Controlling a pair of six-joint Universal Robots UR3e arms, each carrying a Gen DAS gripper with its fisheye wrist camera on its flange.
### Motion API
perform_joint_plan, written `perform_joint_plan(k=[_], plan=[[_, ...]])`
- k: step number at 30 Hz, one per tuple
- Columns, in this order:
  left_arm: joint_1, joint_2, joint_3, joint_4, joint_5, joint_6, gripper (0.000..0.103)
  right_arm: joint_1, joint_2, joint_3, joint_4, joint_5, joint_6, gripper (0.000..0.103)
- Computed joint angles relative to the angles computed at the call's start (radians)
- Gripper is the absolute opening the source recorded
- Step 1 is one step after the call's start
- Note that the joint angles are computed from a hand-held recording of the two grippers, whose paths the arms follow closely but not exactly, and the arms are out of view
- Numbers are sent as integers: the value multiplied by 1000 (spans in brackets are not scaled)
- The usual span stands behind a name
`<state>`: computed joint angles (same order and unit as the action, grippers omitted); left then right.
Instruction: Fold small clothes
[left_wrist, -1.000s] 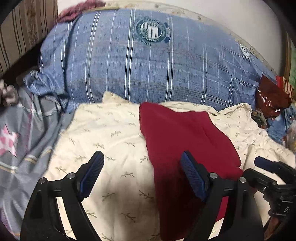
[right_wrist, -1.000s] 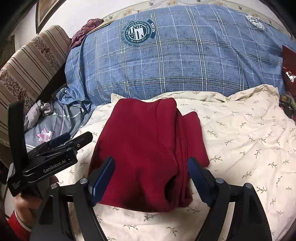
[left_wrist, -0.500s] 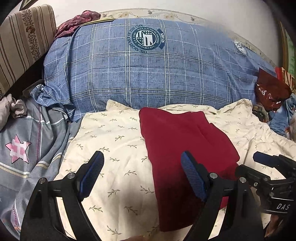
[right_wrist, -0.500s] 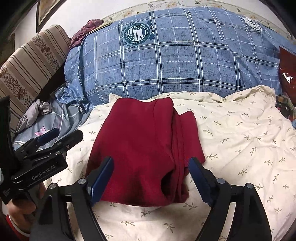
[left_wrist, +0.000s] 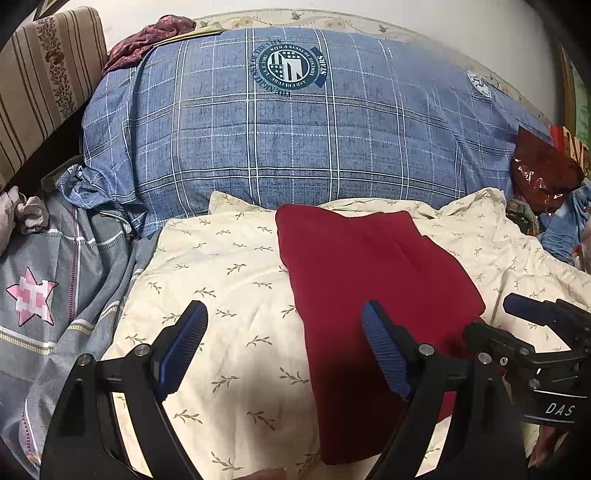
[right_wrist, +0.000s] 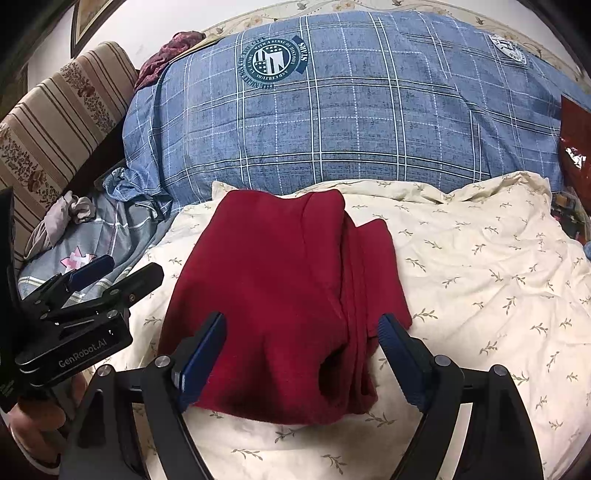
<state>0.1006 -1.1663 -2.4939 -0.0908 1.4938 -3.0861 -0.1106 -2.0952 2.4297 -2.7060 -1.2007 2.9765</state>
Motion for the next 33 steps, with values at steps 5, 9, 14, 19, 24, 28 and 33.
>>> perform_joint_plan(k=[5,9,14,19,24,28,33], plan=[[-2,-20,6,2,8,-7,86,35,51,-13,-44,-21,15,86],[-5,-26,9,2,11,-8,86,38,75,-25,-57,-17,20,86],[-11,-41,14,6,16,-2,86,36,91,-30,-66,-17,17,86],[-7,-43,14,4,5,0,86,42,100,-30,-73,-18,16,86],[-13,-42,10,16,11,6,86,58,121,-36,-84,-30,22,86],[-12,-48,13,12,7,9,86,66,131,-40,-88,-36,24,86],[-6,-46,12,10,0,11,86,67,128,-39,-87,-35,30,86]])
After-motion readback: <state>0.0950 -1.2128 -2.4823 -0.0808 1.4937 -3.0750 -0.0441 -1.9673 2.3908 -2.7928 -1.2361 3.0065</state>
